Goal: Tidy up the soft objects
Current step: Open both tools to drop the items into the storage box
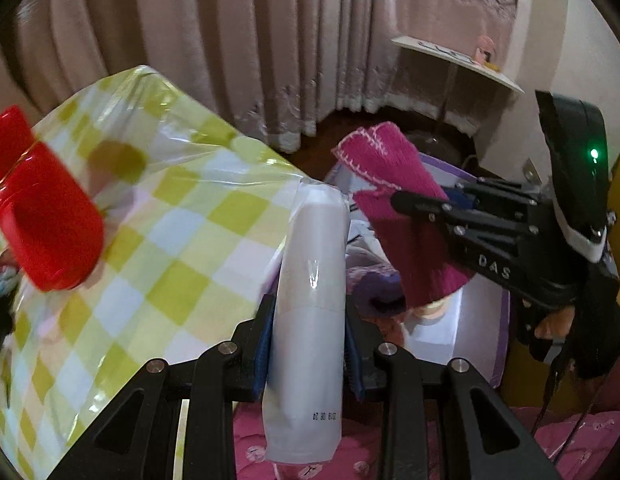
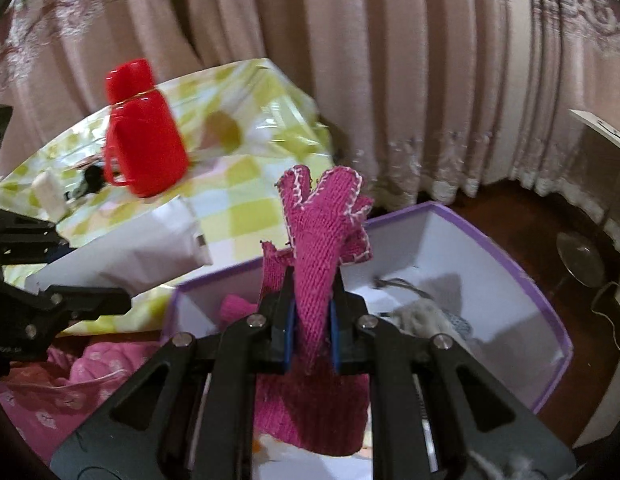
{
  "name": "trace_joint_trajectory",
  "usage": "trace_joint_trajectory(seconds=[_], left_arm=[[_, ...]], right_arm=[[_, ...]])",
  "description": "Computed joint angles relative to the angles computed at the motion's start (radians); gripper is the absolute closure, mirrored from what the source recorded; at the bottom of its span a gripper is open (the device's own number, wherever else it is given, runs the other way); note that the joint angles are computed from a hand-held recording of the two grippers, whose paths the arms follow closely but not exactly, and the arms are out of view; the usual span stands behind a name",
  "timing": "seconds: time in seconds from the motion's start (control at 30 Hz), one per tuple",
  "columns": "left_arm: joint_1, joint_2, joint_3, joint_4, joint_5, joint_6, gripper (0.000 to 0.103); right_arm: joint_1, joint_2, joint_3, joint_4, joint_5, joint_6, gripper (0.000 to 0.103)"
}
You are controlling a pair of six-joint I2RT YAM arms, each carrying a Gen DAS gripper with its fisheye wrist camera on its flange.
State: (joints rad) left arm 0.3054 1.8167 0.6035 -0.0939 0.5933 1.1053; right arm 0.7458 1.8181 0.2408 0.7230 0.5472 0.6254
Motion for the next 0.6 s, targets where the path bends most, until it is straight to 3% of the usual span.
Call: trace_joint_trajectory(seconds=[0.27, 0.3, 0.33, 0.4, 0.43, 0.6], left_arm=[[-0.128, -0.049, -0.055, 0.026, -0.003, -0.051, 0.07], [-0.14, -0.053, -0.054, 0.013, 0.016, -0.061, 0.068], [-0.15, -0.046, -0.043, -0.01, 0.037, -0.068, 0.058], [-0.151, -0.02, 0.004, -0.106, 0.091, -0.052, 0.038], [-0.141, -0.016, 0.013, -0.126, 0.112, -0.045, 0.032], [-0.018, -0.008, 0.038, -0.131, 0.191, -0.002, 0.026]], right_arm=[[-0.136, -0.064, -0.061, -0.047, 0.024, -0.033, 0.082], [-0.151, -0.067, -0.054, -0.075, 0.023, -0.038, 0.075], [-0.155, -0.067, -0.04, -0.124, 0.036, -0.03, 0.069], [-0.156, -0.061, -0.021, -0.19, 0.087, 0.003, 0.032], [-0.162, -0.059, -0.016, -0.193, 0.103, 0.005, 0.026], [-0.121, -0.101, -0.023, -0.168, 0.122, -0.01, 0.022]])
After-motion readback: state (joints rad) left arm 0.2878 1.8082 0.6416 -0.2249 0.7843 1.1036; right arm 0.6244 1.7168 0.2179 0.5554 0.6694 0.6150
